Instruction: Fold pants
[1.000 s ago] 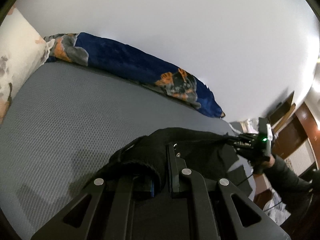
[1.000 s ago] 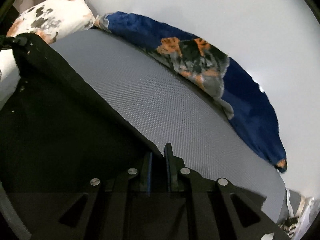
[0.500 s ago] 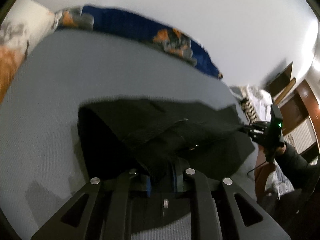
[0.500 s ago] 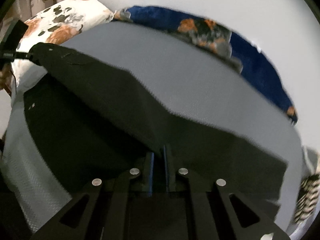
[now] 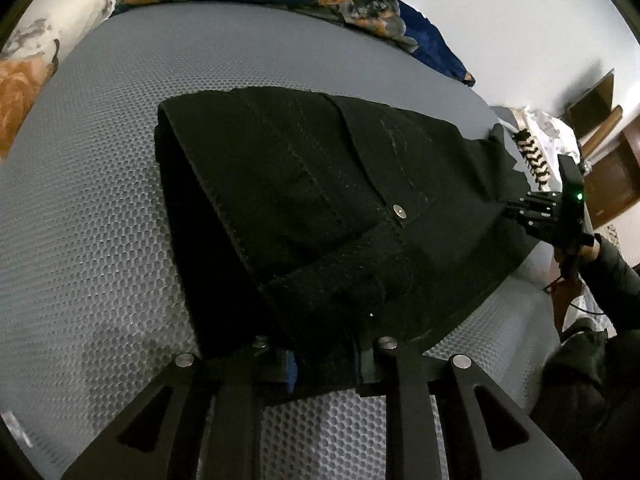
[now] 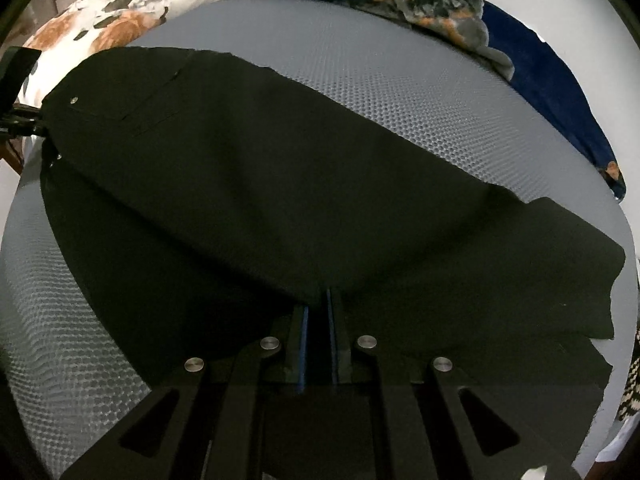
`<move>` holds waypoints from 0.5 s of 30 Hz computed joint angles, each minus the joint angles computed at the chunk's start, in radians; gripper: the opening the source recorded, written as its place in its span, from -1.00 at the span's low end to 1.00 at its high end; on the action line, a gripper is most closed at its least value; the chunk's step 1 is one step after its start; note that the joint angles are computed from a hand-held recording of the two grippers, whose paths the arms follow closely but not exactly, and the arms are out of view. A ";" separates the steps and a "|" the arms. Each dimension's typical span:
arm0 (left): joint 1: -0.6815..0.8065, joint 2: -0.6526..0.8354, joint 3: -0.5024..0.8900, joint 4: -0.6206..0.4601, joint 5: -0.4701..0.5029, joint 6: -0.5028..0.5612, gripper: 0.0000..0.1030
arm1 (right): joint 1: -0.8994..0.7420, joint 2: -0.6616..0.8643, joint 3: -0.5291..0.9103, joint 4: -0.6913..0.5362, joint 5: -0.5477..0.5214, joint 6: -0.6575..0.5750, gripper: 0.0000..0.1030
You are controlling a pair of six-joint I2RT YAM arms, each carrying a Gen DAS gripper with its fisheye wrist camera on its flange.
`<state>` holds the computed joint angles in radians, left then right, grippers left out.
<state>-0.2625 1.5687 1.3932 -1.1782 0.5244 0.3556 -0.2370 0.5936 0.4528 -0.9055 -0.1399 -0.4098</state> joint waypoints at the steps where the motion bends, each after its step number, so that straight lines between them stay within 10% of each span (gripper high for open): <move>1: -0.005 -0.005 0.007 -0.013 -0.014 -0.002 -0.58 | 0.000 -0.001 0.000 -0.002 -0.001 -0.005 -0.86; 8: -0.028 -0.028 0.023 -0.061 -0.073 0.013 -0.44 | -0.053 0.010 -0.001 0.003 -0.048 -0.048 -0.85; 10: -0.030 -0.020 0.032 -0.065 -0.100 0.000 -0.15 | -0.062 0.007 -0.004 0.005 -0.058 -0.052 -0.84; 12: -0.038 -0.037 0.029 -0.047 -0.186 -0.049 0.56 | -0.069 -0.002 -0.009 0.004 -0.066 -0.051 -0.84; 15: 0.001 -0.042 0.052 -0.083 -0.171 -0.067 0.58 | -0.099 -0.004 -0.012 0.002 -0.092 -0.066 -0.84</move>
<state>-0.2614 1.5265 1.4454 -1.2614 0.3538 0.2890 -0.3361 0.5892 0.4410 -0.9030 -0.2320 -0.4755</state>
